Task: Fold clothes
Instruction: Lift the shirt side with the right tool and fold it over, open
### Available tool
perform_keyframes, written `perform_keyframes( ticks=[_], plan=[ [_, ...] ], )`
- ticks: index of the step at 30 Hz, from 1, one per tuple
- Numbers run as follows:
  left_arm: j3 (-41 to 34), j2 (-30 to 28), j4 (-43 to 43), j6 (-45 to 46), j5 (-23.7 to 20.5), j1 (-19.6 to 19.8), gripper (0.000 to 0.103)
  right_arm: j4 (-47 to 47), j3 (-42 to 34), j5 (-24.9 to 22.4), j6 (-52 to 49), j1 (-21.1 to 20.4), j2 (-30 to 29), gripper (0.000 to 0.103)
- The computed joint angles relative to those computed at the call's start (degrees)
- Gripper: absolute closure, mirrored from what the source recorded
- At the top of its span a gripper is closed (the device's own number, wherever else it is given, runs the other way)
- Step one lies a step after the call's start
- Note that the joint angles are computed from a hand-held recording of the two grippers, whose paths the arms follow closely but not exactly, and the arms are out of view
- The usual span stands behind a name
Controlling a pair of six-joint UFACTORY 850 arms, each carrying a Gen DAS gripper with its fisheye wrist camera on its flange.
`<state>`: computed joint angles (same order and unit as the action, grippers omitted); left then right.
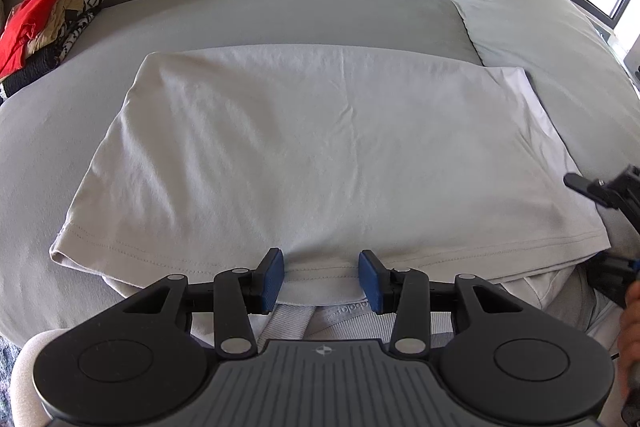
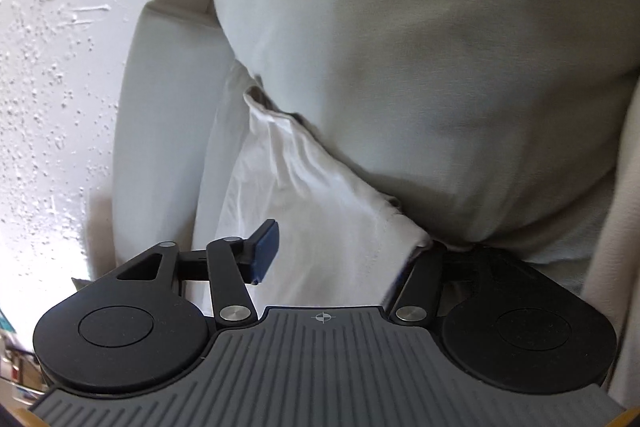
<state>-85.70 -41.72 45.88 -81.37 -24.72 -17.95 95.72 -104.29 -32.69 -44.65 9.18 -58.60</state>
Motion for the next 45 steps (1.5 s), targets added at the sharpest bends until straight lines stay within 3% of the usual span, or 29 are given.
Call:
perform_keyframes(
  ticks=[2,3,4,7,11,16,18,21,24,26,28,31,34,41,45],
  plan=[
    [-0.2,0.1,-1.0,1.0,-0.6,-0.1,0.063,-1.6,0.9,2.0,-0.5,0.2,0.8,0.071],
    [-0.3,0.2,-1.6,1.5,-0.9,-0.2,0.063,-2.3,1.3,2.5,-0.6,0.1,1.0,0.090],
    [0.1,0.7,-2.1,1.8,-1.0,-0.3,0.063,-3.2,1.0,2.5,-0.1,0.0,0.8,0.096],
    [2.6,3.1,-1.9,0.3,-0.9,-0.6,0.063,-8.1,0.1,4.1,1.9,0.5,1.2,0.099],
    [8.6,8.2,3.1,-7.4,0.4,-0.8,0.063,-30.9,-2.2,12.7,12.7,3.5,2.7,0.100],
    [17.6,15.8,12.3,-24.7,-0.7,0.7,0.063,-58.5,-0.7,23.7,23.9,9.1,6.6,0.100],
    [22.0,19.4,16.5,-33.4,-0.3,1.8,0.063,-58.9,-0.1,26.6,18.4,11.6,7.9,0.100],
    [28.5,24.4,24.6,-47.6,0.7,3.5,0.063,-49.9,-0.1,29.7,0.4,15.3,9.1,0.100],
    [33.1,28.0,29.5,-55.7,0.0,5.0,0.064,-40.2,-1.3,27.3,-17.4,19.4,9.1,0.100],
    [35.3,29.8,30.6,-58.1,-0.3,5.9,0.064,-40.2,-2.6,23.8,-21.6,21.8,7.9,0.100],
    [36.7,30.7,32.2,-60.7,0.3,6.8,0.064,-48.1,-4.7,18.3,-16.3,23.3,5.6,0.100],
    [38.3,31.4,33.6,-62.6,1.4,7.8,0.064,-65.9,-10.5,11.0,1.3,25.3,1.0,0.100],
    [38.8,31.3,34.5,-62.8,3.1,8.9,0.064,-72.4,-12.8,8.5,11.0,25.6,-0.6,0.100],
    [39.6,30.9,39.7,-66.6,5.9,9.8,0.063,-47.3,-19.9,-3.6,9.1,21.3,-3.3,0.099],
    [39.3,30.5,41.0,-67.8,6.6,10.2,0.063,-42.8,-20.9,-5.1,10.2,21.0,-3.3,0.099]
  ],
)
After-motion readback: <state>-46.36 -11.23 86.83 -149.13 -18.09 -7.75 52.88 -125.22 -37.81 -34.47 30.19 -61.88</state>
